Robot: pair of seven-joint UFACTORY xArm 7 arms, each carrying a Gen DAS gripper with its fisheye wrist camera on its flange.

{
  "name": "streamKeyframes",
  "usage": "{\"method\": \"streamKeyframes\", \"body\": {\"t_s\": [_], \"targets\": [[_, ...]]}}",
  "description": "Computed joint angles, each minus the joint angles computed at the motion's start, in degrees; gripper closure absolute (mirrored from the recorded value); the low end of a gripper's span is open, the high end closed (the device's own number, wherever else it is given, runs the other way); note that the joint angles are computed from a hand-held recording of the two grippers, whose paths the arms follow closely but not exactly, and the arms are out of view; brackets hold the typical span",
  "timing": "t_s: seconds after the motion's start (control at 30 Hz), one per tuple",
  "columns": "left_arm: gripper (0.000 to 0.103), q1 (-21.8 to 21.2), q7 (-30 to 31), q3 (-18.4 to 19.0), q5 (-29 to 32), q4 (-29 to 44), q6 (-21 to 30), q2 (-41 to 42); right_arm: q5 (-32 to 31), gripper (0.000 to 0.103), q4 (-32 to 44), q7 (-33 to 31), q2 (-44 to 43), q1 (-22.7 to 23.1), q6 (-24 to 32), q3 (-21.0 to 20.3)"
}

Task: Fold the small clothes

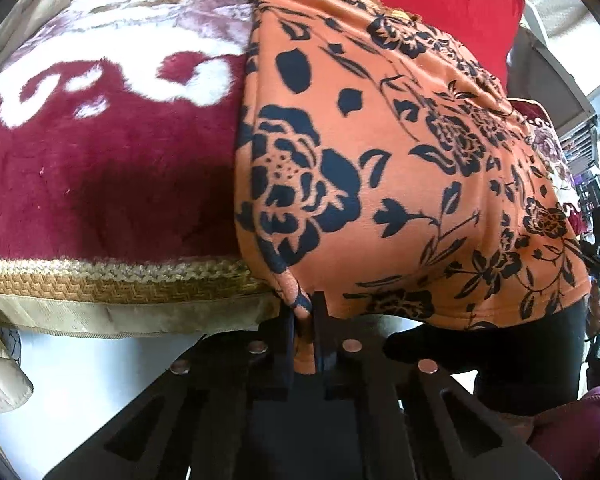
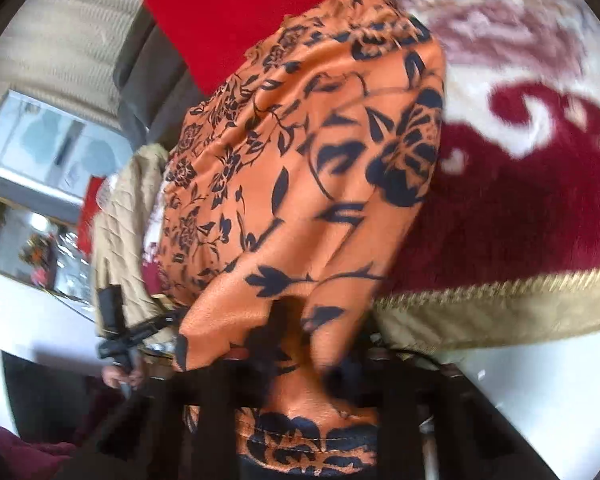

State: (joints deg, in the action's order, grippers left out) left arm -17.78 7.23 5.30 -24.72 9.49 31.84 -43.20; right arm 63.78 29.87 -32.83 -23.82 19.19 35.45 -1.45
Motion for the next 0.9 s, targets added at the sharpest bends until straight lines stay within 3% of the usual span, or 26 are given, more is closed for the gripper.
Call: {"method": "streamKeyframes", "body": {"t_s": [0.2,0.37,0.53,0.67,0.77,0.9], "targets": [[0.097,-2.2,4.6,5.6,-5.6,2.1,2.8,-4.8,2.4,0.093,2.5,-2.9,-2.9,0.7,0.6,-1.8],[0.097,-3.6,10.4,8.9,-10.1,10.5,2.9,-2.3,6.3,0.093,9.4,-5.9,-0.2,0.1,1.7,-3.0],[0.097,-3.8,16.4,11.9,-15.3,24.8,2.6,8.4,9.3,0.093,19.2,-7.6,7.1,-1.6,0.7,-1.8],[0.097,-2.8,18.6,12.0,-18.3,38.0,2.0,22.5,13.4,0.093,29.6,-8.4,16.3,-4.8,-0.6,-1.0],[0.097,-1.1,16.4,11.4,-20.1,49.7,1.8,35.9,14.8,0.093,38.4,-5.8,24.9,-7.8,-2.0,0.0],[0.097,2.0,9.3,9.4,-18.6,61.5,1.1,50.2,12.9,0.093,50.5,3.4,38.1,-11.2,-3.9,1.3]]}}
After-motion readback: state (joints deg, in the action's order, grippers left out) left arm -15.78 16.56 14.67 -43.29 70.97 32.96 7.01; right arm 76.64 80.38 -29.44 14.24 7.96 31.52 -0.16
